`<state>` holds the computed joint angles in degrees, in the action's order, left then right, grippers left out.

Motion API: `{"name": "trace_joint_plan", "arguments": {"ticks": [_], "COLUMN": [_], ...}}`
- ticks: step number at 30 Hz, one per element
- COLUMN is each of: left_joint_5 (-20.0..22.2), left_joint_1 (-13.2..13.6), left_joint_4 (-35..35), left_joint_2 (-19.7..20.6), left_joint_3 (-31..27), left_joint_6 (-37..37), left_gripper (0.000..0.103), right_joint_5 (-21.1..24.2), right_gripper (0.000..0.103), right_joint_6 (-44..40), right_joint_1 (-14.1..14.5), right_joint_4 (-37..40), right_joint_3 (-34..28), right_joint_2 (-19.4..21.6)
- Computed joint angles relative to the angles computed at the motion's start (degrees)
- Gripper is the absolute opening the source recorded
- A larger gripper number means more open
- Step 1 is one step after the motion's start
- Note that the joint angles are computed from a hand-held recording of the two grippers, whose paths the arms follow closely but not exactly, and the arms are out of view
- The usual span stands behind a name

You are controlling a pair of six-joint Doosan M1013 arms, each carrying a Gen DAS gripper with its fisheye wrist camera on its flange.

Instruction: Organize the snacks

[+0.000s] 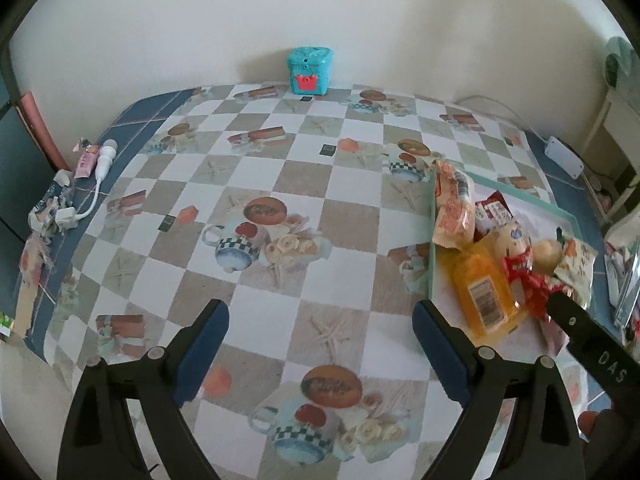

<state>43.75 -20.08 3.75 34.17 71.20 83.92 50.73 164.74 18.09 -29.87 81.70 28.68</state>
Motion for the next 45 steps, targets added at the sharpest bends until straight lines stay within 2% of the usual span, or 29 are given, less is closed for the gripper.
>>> {"name": "trace_joint_plan", "arguments": {"ticks": [8, 19, 45], "left_joint_5": [-1.6, -0.7, 6.1], "left_joint_1": [0.2, 0.8, 1.4], "left_joint_4": [3.2, 4.0, 5.4], "left_joint_2": [-1.5, -1.4, 1.2], "left_joint_3": [2.8, 2.8, -0.4], "left_joint_6": [-0.7, -2.4, -4.1], "left_gripper": [0.093, 0.093, 0.093], "right_joint_5": [2.1, 4.3, 5.4], "right_gripper": [0.103, 0.103, 0.103], "right_joint_6": [-0.7, -0.8, -5.7], "right_joint_1": [1.7, 3.0, 3.1], "right_joint_4": [-2.0, -4.6, -2.5], "right_joint_3": [-0.4, -1.2, -3.1], "right_joint_2": [0.5, 0.9, 2.5]}}
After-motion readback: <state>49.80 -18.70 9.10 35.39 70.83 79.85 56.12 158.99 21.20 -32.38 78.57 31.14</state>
